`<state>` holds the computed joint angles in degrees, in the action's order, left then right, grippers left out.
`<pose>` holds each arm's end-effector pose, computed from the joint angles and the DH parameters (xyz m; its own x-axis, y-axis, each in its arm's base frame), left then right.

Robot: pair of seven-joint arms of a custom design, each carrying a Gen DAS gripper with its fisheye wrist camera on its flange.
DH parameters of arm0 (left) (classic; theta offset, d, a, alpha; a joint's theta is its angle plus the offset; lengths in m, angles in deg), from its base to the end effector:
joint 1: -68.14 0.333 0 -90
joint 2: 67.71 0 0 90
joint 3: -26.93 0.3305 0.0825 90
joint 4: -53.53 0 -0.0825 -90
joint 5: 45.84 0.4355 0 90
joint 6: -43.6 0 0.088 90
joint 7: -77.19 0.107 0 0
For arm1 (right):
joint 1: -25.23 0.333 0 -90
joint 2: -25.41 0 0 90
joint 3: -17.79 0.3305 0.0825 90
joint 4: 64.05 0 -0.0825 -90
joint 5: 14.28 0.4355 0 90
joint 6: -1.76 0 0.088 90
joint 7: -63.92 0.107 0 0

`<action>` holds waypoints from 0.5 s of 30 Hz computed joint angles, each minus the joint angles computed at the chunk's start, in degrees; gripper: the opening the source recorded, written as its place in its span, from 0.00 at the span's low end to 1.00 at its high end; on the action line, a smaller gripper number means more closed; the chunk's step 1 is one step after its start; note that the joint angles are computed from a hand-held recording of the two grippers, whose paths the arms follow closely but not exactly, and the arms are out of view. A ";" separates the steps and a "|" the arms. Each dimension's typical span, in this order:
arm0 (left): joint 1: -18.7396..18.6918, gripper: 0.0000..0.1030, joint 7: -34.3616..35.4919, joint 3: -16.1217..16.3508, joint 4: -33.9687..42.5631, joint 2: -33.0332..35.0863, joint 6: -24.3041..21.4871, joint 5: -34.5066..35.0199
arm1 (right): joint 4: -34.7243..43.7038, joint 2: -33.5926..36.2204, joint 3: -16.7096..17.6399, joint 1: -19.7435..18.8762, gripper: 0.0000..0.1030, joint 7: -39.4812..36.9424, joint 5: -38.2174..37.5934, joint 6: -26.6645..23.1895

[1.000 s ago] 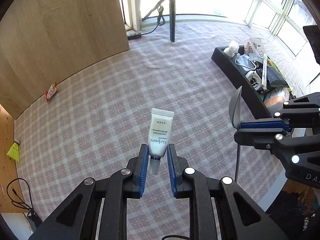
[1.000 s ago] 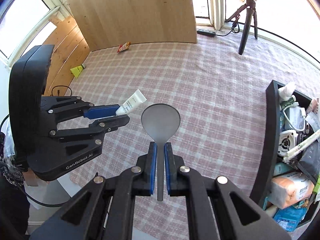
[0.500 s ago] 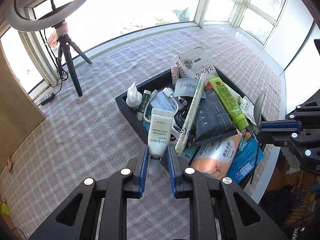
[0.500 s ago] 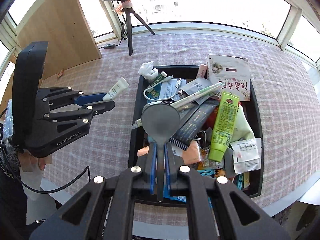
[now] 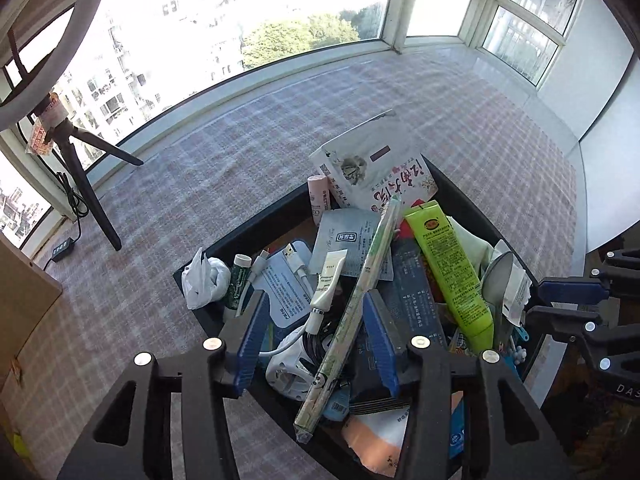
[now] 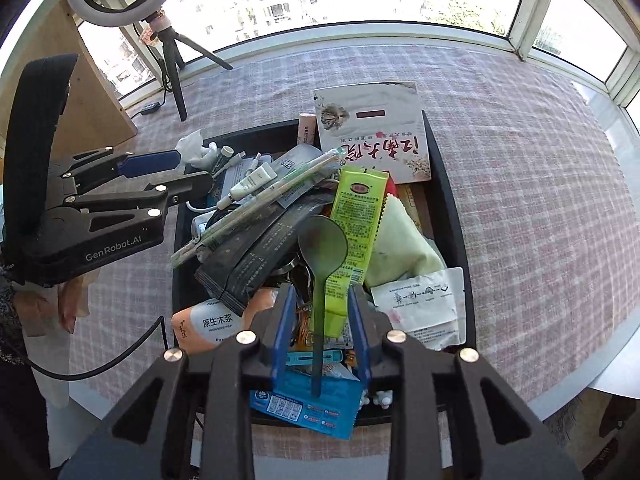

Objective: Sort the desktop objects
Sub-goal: 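Carry the cream tube and spoon to the black box and release both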

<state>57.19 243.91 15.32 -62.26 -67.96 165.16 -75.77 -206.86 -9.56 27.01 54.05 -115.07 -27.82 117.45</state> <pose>0.5555 -0.2553 0.4587 -0.9950 -0.0775 0.0623 -0.0972 0.8892 -0.4470 0.3380 0.2515 0.5018 -0.7394 -0.6634 -0.1147 -0.6082 0.7312 -0.3088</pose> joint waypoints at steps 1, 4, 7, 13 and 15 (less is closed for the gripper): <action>0.13 0.44 0.46 0.14 0.06 -0.06 0.17 -0.33 | 0.10 -0.02 0.12 -0.18 0.29 0.05 -0.37 -0.16; 0.66 0.43 -0.37 0.57 1.36 0.75 0.06 -0.17 | 0.96 0.67 0.53 -0.52 0.29 0.32 -1.35 -0.47; 1.59 0.43 -1.31 1.14 3.38 2.13 -0.81 0.24 | 2.52 2.62 0.45 -0.74 0.29 -0.43 -2.22 0.50; 4.44 0.43 -1.72 2.68 7.50 5.57 -0.21 1.47 | 8.95 10.10 0.58 -1.61 0.29 -3.71 -4.70 2.89; 5.60 0.43 -1.84 3.23 9.42 7.20 0.28 2.00 | 11.77 13.38 0.57 -1.99 0.29 -5.07 -5.55 3.93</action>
